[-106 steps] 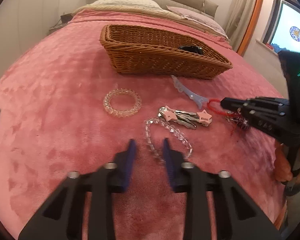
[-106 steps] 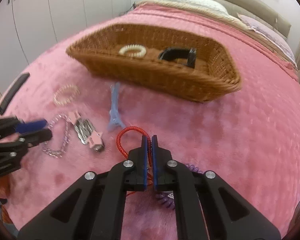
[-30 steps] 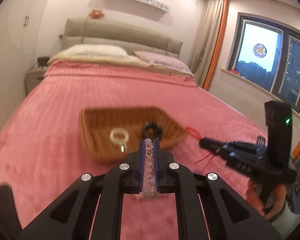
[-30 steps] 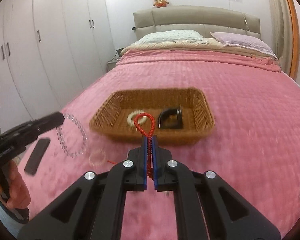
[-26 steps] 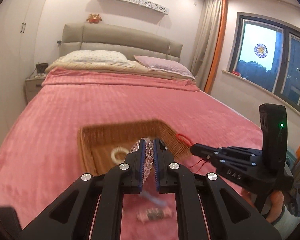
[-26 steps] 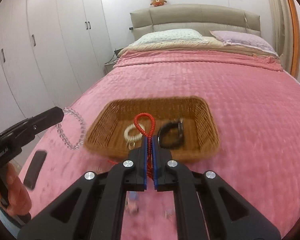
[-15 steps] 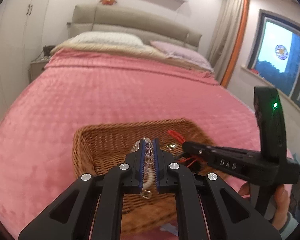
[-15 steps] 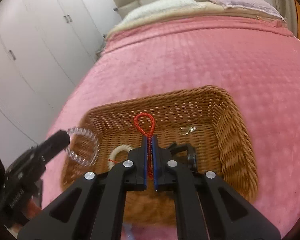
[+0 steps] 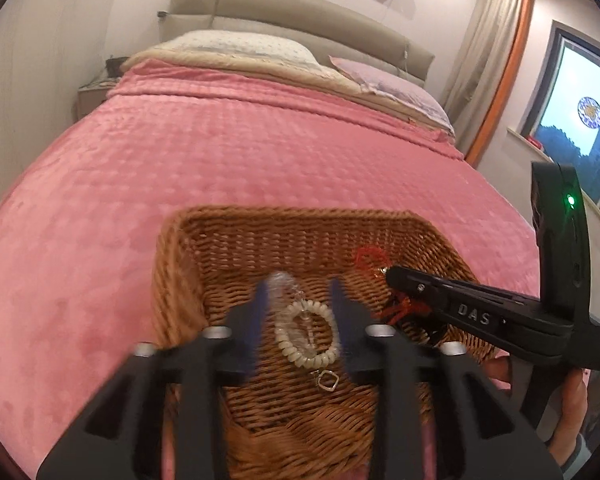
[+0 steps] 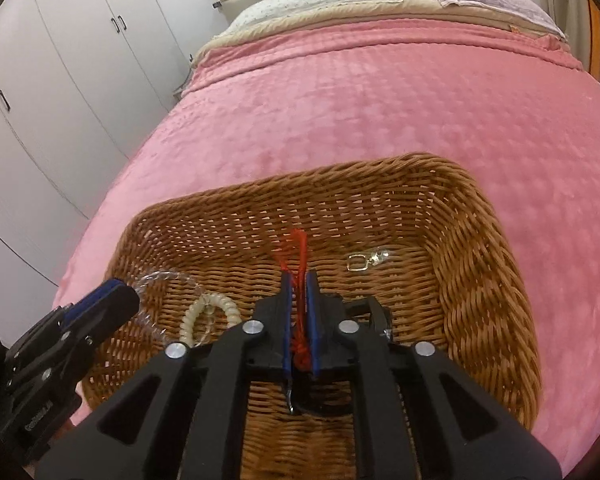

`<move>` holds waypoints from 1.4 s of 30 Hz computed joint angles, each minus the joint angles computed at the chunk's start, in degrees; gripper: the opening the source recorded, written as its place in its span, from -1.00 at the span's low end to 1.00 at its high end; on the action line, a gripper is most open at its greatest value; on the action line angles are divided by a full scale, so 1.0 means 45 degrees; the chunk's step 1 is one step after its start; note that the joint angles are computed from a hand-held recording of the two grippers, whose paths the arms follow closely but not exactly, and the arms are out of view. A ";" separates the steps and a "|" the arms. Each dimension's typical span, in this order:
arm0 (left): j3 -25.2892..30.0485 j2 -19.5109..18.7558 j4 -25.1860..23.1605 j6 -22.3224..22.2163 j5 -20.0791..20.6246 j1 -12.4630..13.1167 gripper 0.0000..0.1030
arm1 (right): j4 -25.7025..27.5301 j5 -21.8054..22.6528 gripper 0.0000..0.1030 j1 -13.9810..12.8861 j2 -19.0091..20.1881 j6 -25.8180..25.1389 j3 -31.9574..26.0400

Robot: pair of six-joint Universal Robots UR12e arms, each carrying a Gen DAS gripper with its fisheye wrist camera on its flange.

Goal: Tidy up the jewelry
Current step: 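Carry the red cord and bead bracelet into the basket and release both, then grasp the purple coil keyring with the right tool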

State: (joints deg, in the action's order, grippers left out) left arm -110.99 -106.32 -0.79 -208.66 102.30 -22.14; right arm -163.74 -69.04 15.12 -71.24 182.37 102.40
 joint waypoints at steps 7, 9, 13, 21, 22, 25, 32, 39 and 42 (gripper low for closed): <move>-0.0707 0.0929 0.0869 -0.0229 0.0541 -0.0428 0.07 | -0.0847 0.0742 -0.54 -0.0444 -0.0919 -0.0021 0.0957; -0.0996 0.1321 0.1221 -0.0148 0.0986 -0.0739 0.17 | -0.1244 0.0936 -0.32 -0.0635 -0.1398 -0.0118 0.1442; -0.1512 0.1968 0.1744 -0.0066 0.1638 -0.1350 0.28 | -0.2262 0.1279 -0.09 -0.0999 -0.2498 -0.0589 0.2604; -0.2467 0.2618 0.2374 -0.0783 0.2745 -0.2461 0.28 | -0.3036 0.1474 -0.09 -0.1539 -0.4144 -0.1745 0.4729; -0.2627 0.2665 0.2385 -0.0928 0.2835 -0.2601 0.28 | -0.2996 0.1409 -0.09 -0.1575 -0.4241 -0.1878 0.4968; -0.2972 0.2702 0.2334 -0.1230 0.2924 -0.2798 0.28 | -0.2968 0.1424 -0.09 -0.1705 -0.4262 -0.1812 0.5438; -0.3636 0.2632 0.1449 -0.2097 0.2084 -0.2554 0.25 | -0.3346 0.1361 -0.10 -0.1852 -0.3806 -0.1556 0.6180; -0.3851 0.2224 0.1195 -0.2821 0.0949 -0.1874 0.24 | -0.4496 0.0755 -0.10 -0.1728 -0.3359 -0.1878 0.6655; -0.3839 0.2129 0.1260 -0.3030 0.0596 -0.1604 0.24 | -0.4114 0.1139 -0.10 -0.1907 -0.3321 -0.1630 0.6490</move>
State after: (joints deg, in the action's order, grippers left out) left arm -128.27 -96.74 4.88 -222.30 104.98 -29.36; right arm -182.25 -63.92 6.53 -86.18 175.04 131.60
